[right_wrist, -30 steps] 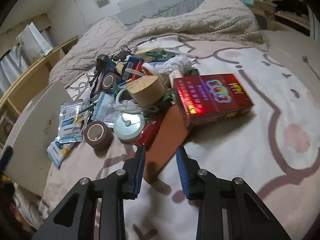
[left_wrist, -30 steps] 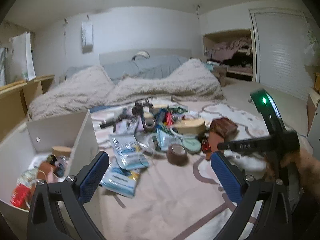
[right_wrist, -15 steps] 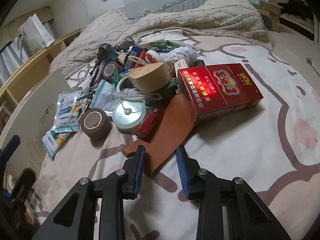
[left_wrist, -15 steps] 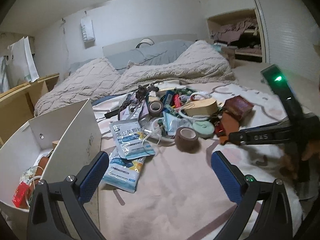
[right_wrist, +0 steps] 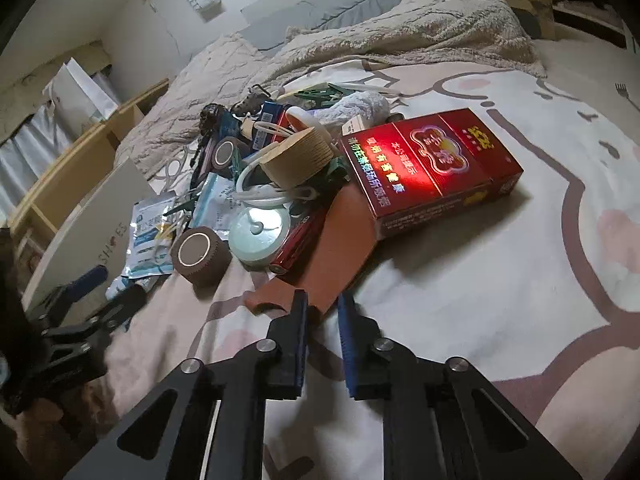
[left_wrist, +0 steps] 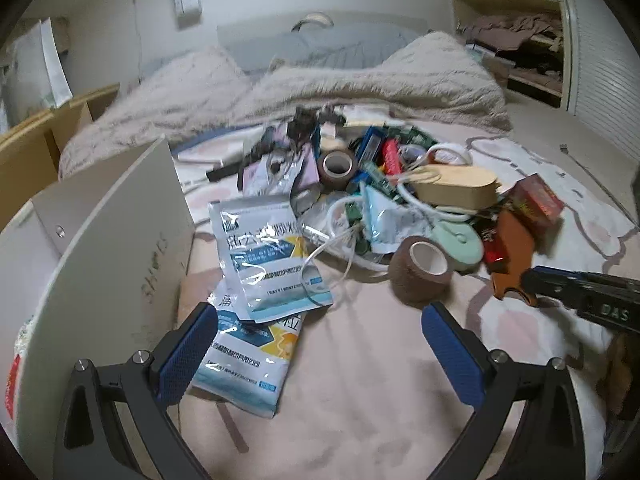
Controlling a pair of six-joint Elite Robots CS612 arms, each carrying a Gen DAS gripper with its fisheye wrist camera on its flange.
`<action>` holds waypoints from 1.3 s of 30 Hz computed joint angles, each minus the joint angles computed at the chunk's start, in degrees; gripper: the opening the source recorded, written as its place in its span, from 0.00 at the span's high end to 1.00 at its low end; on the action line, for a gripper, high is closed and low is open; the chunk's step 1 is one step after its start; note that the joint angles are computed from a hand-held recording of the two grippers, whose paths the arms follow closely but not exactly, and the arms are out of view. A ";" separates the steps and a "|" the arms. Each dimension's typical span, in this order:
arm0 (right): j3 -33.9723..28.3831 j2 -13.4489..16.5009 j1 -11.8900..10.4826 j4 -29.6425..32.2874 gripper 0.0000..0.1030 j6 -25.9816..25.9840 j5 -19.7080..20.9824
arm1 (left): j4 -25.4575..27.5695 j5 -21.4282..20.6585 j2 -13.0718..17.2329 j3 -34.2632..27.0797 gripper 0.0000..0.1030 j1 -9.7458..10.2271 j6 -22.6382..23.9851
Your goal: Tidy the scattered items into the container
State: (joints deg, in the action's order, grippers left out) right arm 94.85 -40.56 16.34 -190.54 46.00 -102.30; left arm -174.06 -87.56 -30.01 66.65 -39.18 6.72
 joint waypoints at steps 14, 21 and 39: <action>0.24 0.07 1.02 -0.47 0.96 -4.32 1.82 | 14.35 4.75 2.72 -6.87 0.01 -0.35 -0.43; 0.40 0.23 0.63 -1.64 0.96 -3.43 3.05 | 17.07 -9.00 0.64 -3.74 0.01 1.01 0.01; 0.96 0.57 0.23 -4.39 0.96 -1.49 5.02 | 7.56 -16.98 -5.32 9.84 0.01 -0.10 2.96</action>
